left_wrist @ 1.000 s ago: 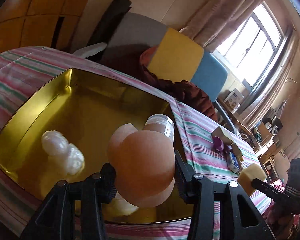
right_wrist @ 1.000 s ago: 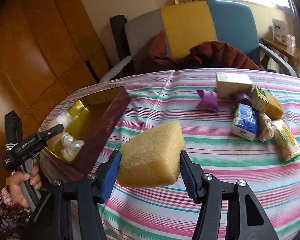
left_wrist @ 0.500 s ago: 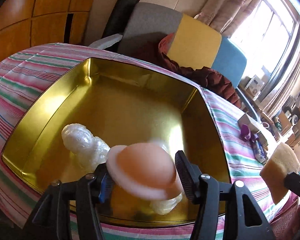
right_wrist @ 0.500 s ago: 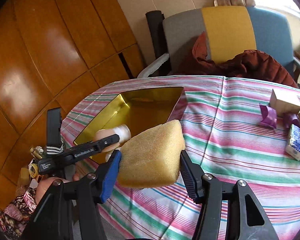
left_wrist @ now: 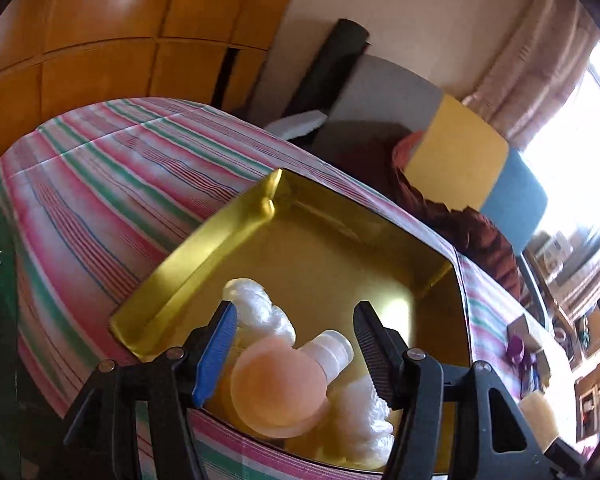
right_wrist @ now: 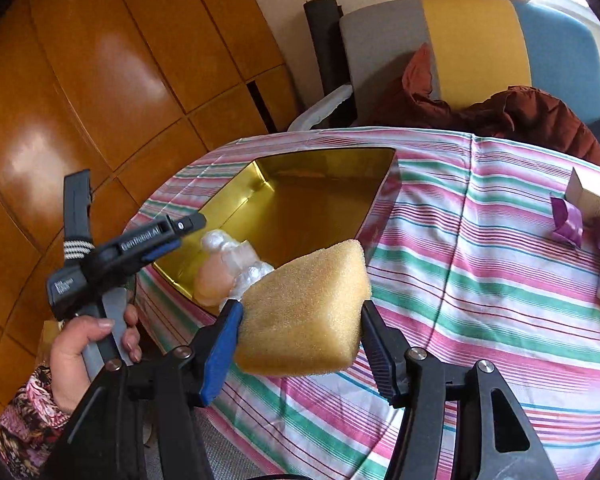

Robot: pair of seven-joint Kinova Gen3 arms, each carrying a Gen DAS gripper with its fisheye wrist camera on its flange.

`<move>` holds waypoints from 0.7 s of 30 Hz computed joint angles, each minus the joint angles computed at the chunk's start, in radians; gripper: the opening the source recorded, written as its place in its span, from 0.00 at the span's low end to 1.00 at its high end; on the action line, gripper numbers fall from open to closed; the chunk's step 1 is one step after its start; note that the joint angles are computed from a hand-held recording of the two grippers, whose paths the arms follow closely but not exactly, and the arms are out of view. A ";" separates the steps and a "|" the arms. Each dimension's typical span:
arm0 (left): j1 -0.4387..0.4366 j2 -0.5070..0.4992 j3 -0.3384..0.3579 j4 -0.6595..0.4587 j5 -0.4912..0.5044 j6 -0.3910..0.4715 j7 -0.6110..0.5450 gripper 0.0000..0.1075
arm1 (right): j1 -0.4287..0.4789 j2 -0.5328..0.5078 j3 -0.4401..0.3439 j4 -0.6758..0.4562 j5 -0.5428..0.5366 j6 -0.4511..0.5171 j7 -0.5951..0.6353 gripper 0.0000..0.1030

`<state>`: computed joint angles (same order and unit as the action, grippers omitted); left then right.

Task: Organize objects
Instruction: 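Lower the baby bottle into the gold tray and open the left tool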

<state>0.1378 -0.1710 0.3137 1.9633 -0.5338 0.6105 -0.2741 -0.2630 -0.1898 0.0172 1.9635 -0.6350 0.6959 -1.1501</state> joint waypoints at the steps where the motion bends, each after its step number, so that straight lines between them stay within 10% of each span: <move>1: -0.006 -0.009 -0.002 0.006 -0.002 -0.006 0.014 0.57 | -0.002 0.005 -0.009 -0.004 0.009 -0.001 -0.008 0.59; 15: -0.043 -0.040 0.011 -0.006 0.016 0.010 0.033 0.58 | -0.053 0.110 -0.139 -0.059 0.239 -0.089 -0.177 0.61; 21: -0.036 -0.034 0.018 -0.013 0.039 0.007 0.003 0.58 | -0.064 0.099 -0.172 -0.046 0.391 -0.140 -0.341 0.86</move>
